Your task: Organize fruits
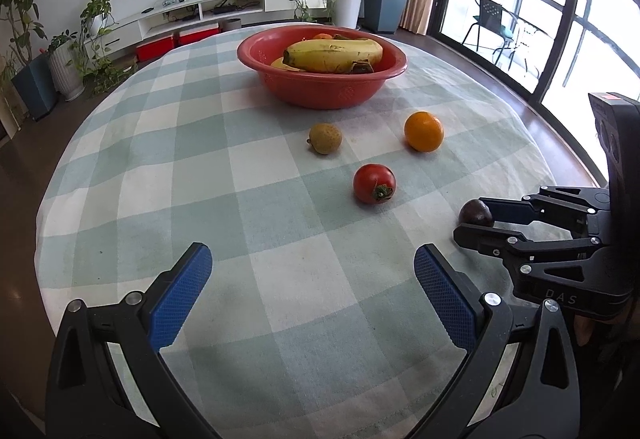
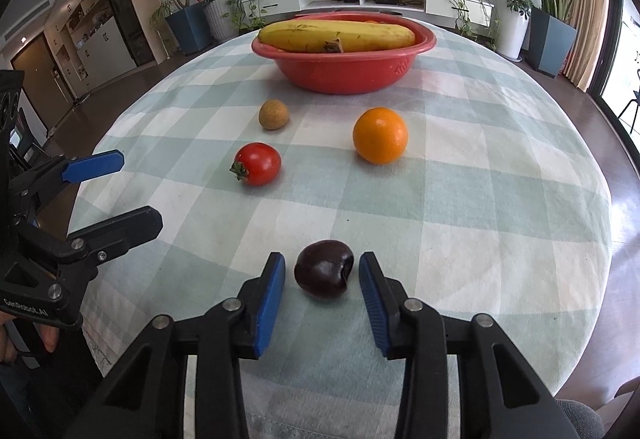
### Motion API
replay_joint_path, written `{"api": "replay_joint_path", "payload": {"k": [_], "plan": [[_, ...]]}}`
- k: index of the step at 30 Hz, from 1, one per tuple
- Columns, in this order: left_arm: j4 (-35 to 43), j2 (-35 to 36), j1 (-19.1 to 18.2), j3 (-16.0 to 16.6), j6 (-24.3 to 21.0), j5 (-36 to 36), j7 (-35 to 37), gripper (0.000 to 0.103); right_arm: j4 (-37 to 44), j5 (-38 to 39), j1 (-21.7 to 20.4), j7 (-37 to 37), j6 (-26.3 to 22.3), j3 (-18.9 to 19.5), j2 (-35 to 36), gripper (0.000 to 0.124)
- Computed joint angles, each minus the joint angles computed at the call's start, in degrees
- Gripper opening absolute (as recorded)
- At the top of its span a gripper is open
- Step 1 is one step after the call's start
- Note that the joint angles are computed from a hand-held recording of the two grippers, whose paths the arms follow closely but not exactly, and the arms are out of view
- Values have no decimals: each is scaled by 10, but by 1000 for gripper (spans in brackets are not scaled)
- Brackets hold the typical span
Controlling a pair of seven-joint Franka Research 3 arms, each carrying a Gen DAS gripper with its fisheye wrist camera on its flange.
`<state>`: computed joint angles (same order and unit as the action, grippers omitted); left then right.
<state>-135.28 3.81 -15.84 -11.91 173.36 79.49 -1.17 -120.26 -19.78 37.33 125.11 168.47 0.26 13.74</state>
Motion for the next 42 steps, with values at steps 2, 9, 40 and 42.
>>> {"api": "replay_joint_path", "payload": {"k": [2,9,40,42], "plan": [[5,5,0,-1,-6,-16,23,102,-2,-1,0,1,2,-1,-1,32],[36,35,-10,-6,-24,-116,152,102,-18,7,-2,11,19,-3,-14,32],[151,155,-67,18,-66,-427,513,38,-45,60,-17,-13,49,3,-29,32],[149,154,-66,18,-62,-432,519,35,-46,59,-16,-12,48,3,-30,32]]}}
